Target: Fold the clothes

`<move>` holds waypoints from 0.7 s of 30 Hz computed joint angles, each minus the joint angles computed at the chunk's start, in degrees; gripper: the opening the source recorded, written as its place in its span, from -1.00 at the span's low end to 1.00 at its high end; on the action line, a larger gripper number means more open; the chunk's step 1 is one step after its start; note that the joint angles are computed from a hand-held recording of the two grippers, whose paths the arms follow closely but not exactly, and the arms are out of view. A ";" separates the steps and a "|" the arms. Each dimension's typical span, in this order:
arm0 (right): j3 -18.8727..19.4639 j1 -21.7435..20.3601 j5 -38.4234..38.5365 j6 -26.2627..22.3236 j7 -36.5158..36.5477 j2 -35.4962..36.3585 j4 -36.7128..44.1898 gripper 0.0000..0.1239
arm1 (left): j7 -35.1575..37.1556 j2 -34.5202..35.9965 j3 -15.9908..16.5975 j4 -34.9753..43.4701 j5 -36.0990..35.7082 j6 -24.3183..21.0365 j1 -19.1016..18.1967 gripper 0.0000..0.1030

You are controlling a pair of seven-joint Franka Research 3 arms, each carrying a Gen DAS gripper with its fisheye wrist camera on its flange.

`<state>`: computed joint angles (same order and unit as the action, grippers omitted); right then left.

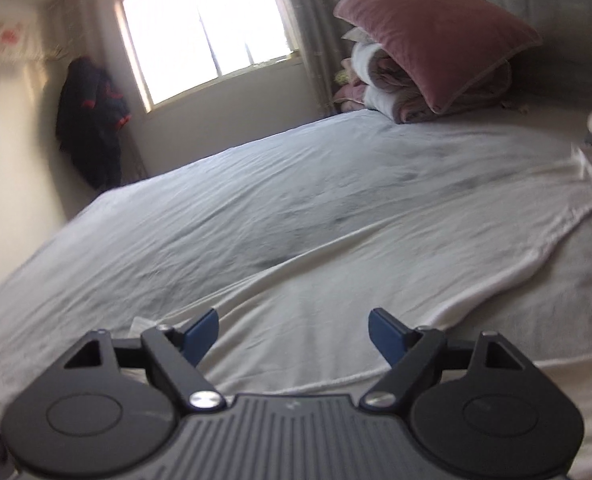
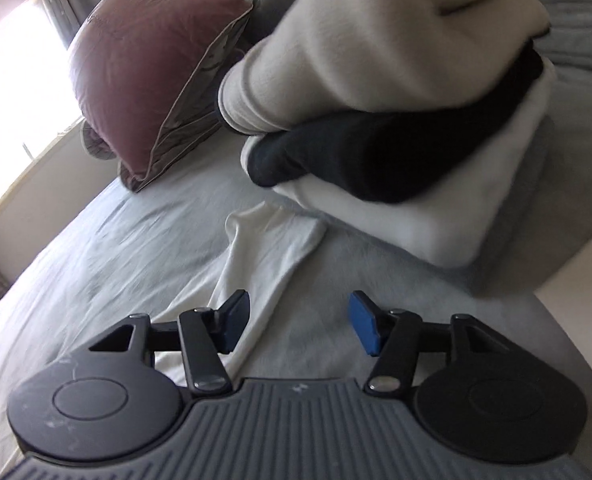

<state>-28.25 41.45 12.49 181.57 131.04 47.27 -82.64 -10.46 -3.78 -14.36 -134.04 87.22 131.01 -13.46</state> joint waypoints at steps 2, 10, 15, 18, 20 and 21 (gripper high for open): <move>-3.62 1.62 -0.20 -2.92 2.41 2.98 3.73 -0.10 | 1.42 0.51 -0.20 0.19 1.04 -0.02 -0.21 0.62; -9.75 2.38 -7.11 -9.18 10.04 8.23 10.70 -1.00 | 4.11 1.52 0.05 0.56 2.45 0.97 -0.85 0.62; -16.90 6.75 -13.40 -18.67 15.75 10.64 13.30 -1.00 | 3.00 0.89 0.65 0.28 0.29 2.83 -0.30 0.62; -13.97 5.44 -13.36 -15.85 17.84 8.00 10.67 -0.92 | 1.67 0.03 0.89 -0.25 -1.28 4.15 0.27 0.62; -10.55 3.42 -12.47 -11.83 19.12 5.96 8.46 -0.70 | 0.70 -0.50 1.03 -0.55 -2.32 5.04 0.75 0.61; -9.22 2.53 -12.48 -10.20 19.60 5.49 8.03 -0.50 | 0.16 -0.67 1.09 -0.62 -2.83 5.49 0.99 0.61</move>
<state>-37.47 43.97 0.00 171.37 150.64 52.76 -74.61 -10.30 -4.45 -13.27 -134.66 84.39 136.50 -12.47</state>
